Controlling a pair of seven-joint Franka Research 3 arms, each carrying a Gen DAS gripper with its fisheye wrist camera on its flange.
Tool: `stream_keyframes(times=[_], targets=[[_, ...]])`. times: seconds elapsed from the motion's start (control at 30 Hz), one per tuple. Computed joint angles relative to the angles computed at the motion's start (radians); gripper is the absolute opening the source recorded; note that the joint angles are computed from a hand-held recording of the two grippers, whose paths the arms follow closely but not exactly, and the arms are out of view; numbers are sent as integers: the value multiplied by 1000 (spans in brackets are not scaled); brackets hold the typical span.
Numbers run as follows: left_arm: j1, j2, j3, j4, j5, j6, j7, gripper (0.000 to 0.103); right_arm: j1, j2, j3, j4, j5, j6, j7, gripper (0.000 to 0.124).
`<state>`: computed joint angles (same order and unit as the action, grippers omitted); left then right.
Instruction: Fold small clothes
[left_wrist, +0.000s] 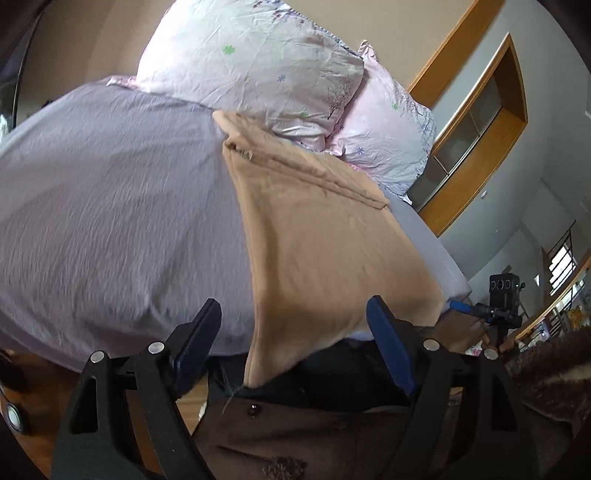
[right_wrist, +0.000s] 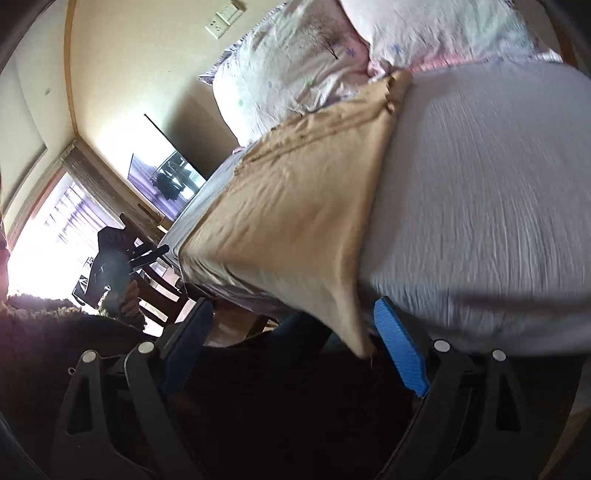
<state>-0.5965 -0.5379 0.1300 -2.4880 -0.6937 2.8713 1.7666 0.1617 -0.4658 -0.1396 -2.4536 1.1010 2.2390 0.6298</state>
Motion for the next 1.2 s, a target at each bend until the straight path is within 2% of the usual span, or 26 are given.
stream_keyframes(times=[0.13,0.2,0.33,0.37,0.4,0.43,0.47,0.5,0.53,0.57,0.6,0.7,0.8,0.9,1.0,1.07,1.17,1.2], targets=[[-63,18,56,-24,-93,-11,62,82,9,66,-5,-11,36,20,39,89],[-84,55,72,-7,-161,-17,111,82,50,118,-38,19,67,9,16,89],[-142,133,117,55,-340,-47,247,81,48,204,-18,76,129,-27,-25,88],[-144,146,115,64,-370,-52,269,79,45,212,-13,79,141,-36,-32,80],[-145,159,116,76,-404,-60,289,71,43,225,-12,86,155,-57,-44,59],[-149,168,123,85,-451,-75,316,64,40,235,-11,92,169,-83,-57,43],[-153,170,131,89,-504,-93,343,44,33,241,-13,96,171,-112,-68,15],[-157,169,145,91,-569,-118,378,21,27,234,-7,90,170,-120,-74,8],[-161,161,158,90,-638,-143,419,12,22,222,0,86,172,-126,-91,7],[-162,149,165,87,-702,-161,464,7,7,209,11,81,179,-138,-99,6],[-158,139,166,85,-749,-173,501,7,-3,195,15,83,189,-154,-114,6],[-127,110,138,110,-785,-190,536,7,22,154,-7,110,216,-155,-153,6],[-88,147,118,206,-792,-202,550,7,37,168,-2,208,256,-135,-188,6],[-34,278,110,382,-761,-211,502,7,51,252,13,362,316,-62,-197,6],[28,473,107,606,-719,-207,389,7,53,428,40,598,346,47,-89,6],[74,636,106,781,-645,-229,240,7,17,569,98,759,326,154,40,6],[128,845,111,1006,-475,-307,-3,7,-33,802,164,1019,126,226,352,6],[144,896,110,1065,-441,-335,-58,6,-38,865,164,1100,34,200,448,6]])
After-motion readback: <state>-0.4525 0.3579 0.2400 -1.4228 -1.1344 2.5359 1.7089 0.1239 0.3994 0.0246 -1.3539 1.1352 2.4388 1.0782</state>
